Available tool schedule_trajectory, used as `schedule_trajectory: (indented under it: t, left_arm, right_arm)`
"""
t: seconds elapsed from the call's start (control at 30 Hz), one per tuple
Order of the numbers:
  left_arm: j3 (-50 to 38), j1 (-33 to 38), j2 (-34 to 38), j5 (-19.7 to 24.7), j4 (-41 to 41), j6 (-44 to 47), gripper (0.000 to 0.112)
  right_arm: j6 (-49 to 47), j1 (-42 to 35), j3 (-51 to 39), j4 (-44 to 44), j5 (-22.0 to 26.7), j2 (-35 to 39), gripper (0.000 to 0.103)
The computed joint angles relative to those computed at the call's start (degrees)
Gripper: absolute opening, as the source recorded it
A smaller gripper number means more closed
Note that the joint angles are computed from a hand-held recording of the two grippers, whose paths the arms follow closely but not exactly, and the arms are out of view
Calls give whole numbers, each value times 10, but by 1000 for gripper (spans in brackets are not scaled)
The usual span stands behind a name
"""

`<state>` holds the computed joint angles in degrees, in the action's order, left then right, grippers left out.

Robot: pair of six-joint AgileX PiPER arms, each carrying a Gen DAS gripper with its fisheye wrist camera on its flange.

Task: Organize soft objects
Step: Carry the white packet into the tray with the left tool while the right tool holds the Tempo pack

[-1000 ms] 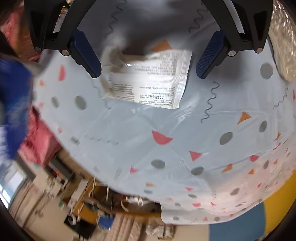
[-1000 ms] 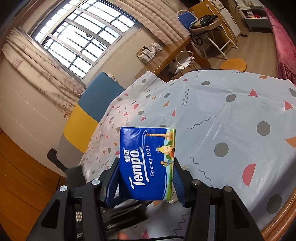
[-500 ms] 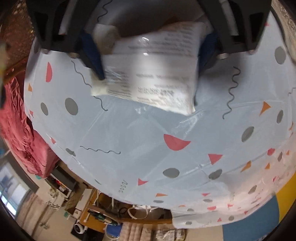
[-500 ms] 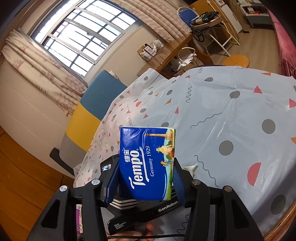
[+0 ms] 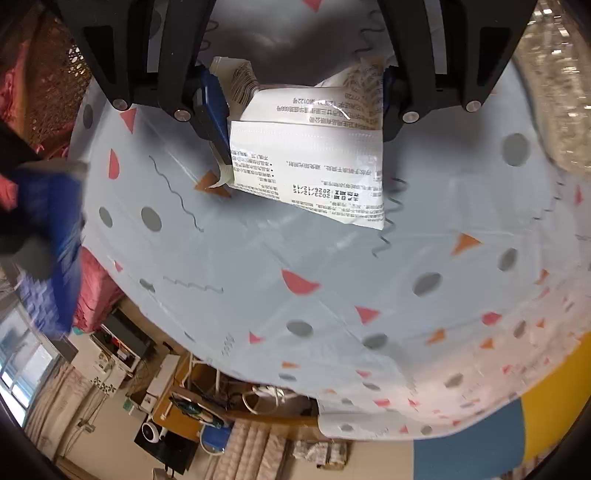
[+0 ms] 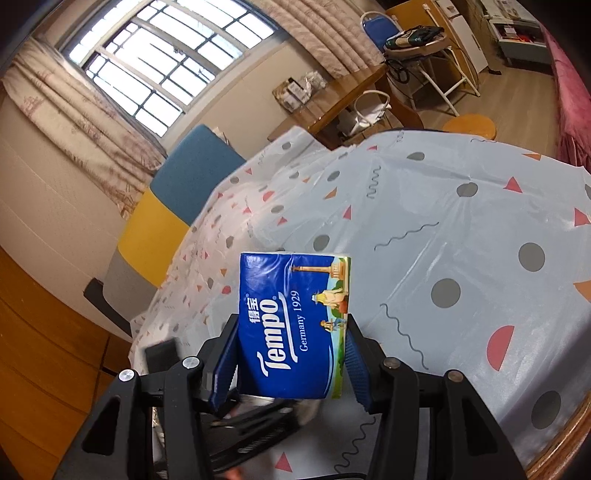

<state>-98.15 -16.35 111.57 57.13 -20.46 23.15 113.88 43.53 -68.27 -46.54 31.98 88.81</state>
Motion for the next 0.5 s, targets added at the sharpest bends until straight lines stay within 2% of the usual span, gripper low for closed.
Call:
schedule_trajectory:
  t: [0.07, 0.17, 0.37, 0.5]
  left_arm:
    - [-3, 6, -12, -6, 5, -3, 64]
    - [-29, 23, -20, 10, 10, -17, 64]
    - [-113, 91, -26, 57, 14, -53, 64]
    - [-211, 147, -3, 104, 17, -72, 64]
  right_arm:
    - [-34, -1, -14, 31, 14, 8, 53]
    - [-60, -2, -23, 58, 22, 14, 53]
    - [-172, -15, -56, 149, 27, 37, 53]
    - [-215, -14, -77, 179, 40, 50, 53]
